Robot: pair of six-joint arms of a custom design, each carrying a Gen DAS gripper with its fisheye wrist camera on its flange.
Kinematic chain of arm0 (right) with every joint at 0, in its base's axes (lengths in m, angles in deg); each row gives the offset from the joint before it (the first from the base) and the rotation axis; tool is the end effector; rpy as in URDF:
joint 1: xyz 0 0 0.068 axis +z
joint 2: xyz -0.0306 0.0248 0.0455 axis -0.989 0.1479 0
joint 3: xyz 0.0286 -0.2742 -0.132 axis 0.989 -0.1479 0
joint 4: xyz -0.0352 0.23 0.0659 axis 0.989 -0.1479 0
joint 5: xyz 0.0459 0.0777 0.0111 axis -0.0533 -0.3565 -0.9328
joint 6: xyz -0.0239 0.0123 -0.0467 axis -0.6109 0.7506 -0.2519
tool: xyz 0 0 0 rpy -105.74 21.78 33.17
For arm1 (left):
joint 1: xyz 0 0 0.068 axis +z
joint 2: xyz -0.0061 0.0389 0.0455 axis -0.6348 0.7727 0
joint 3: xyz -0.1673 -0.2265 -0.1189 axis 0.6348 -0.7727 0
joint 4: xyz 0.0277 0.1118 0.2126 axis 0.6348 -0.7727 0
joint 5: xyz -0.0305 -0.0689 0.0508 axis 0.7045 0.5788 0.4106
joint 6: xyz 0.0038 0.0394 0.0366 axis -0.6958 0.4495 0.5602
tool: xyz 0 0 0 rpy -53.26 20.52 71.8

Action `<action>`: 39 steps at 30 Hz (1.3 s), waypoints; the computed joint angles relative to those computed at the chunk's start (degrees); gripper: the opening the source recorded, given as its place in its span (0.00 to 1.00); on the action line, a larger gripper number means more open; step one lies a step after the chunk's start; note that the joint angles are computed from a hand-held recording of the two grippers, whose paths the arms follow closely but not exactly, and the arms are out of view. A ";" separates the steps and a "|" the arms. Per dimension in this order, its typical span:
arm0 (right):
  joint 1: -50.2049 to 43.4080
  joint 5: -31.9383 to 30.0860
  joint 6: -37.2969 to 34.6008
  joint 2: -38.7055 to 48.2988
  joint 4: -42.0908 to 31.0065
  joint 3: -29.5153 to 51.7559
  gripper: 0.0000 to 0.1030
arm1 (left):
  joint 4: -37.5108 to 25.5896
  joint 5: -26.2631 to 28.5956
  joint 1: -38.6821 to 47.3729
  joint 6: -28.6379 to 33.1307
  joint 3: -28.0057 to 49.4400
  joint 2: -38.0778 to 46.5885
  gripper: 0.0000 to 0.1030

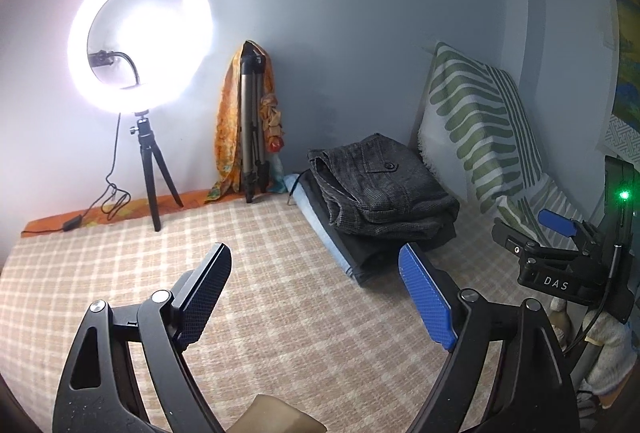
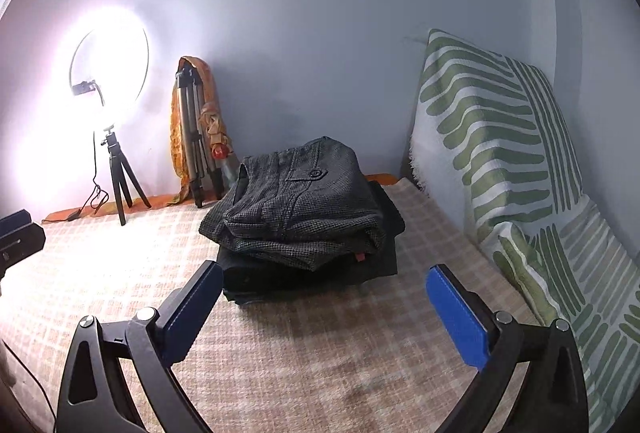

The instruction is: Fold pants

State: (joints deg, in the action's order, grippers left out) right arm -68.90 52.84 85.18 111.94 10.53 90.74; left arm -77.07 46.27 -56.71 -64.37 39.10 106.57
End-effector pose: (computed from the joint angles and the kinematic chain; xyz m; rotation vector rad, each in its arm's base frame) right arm 0.3145 0.0657 0.3339 -0.1169 2.1177 0.0208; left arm 0.2971 -0.0888 0.3501 0.0797 2.0999 -0.1768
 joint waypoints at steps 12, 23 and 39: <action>0.81 1.14 0.94 -0.63 2.60 -1.82 1.00 | -0.13 -0.68 -1.10 1.05 -0.54 -0.55 0.84; -0.07 -0.11 1.95 -0.21 2.13 -1.72 1.00 | -0.03 -0.10 -1.21 1.01 -0.36 0.15 0.84; -1.08 -1.72 2.54 0.19 2.02 -1.40 1.00 | 0.00 -0.30 -2.04 0.46 -0.48 0.03 0.84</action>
State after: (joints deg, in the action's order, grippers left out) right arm -69.99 51.12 87.72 112.13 12.55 89.34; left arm -77.07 45.97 -58.75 -63.91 38.61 106.60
